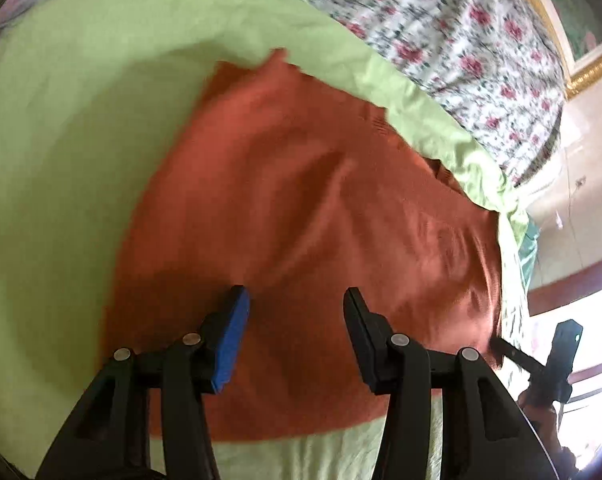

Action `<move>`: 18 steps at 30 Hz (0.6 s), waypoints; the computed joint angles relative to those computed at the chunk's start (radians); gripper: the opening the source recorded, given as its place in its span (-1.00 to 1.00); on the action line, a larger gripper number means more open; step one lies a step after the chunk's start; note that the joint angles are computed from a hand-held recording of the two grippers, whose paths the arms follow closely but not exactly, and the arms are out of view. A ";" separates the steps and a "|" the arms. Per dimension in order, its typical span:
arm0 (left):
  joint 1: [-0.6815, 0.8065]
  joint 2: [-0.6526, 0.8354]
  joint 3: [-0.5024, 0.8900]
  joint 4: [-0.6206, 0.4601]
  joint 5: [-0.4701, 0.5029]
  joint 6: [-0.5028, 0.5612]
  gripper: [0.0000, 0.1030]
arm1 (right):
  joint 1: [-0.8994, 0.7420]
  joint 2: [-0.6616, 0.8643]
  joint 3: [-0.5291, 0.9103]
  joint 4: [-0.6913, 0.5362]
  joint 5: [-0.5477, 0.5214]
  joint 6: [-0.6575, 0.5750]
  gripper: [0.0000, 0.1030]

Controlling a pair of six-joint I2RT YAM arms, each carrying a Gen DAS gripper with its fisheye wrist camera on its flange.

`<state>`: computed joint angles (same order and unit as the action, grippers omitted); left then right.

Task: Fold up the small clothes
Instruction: 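Grasp the edge of the folded sweater with the left tool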

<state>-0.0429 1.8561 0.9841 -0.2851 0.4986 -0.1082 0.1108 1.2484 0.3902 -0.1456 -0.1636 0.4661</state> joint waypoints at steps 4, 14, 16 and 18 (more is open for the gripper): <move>0.071 -0.075 -0.041 -0.061 0.009 0.039 0.02 | -0.052 -0.172 -0.072 -0.098 0.003 0.027 -0.02; 0.231 -0.312 -0.222 -0.186 0.102 0.132 0.30 | 0.264 -0.452 -0.055 -0.290 0.185 0.282 0.14; 0.245 -0.311 -0.248 -0.193 0.120 0.135 0.30 | 0.371 -0.445 -0.041 -0.292 0.228 0.357 0.14; 0.254 -0.312 -0.277 -0.182 0.128 0.124 0.30 | 0.468 -0.454 -0.035 -0.300 0.272 0.412 0.14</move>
<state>0.2111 1.5437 0.7070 -0.4668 0.6270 0.0162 0.5785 0.7939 0.3556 -0.4453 0.1086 0.8778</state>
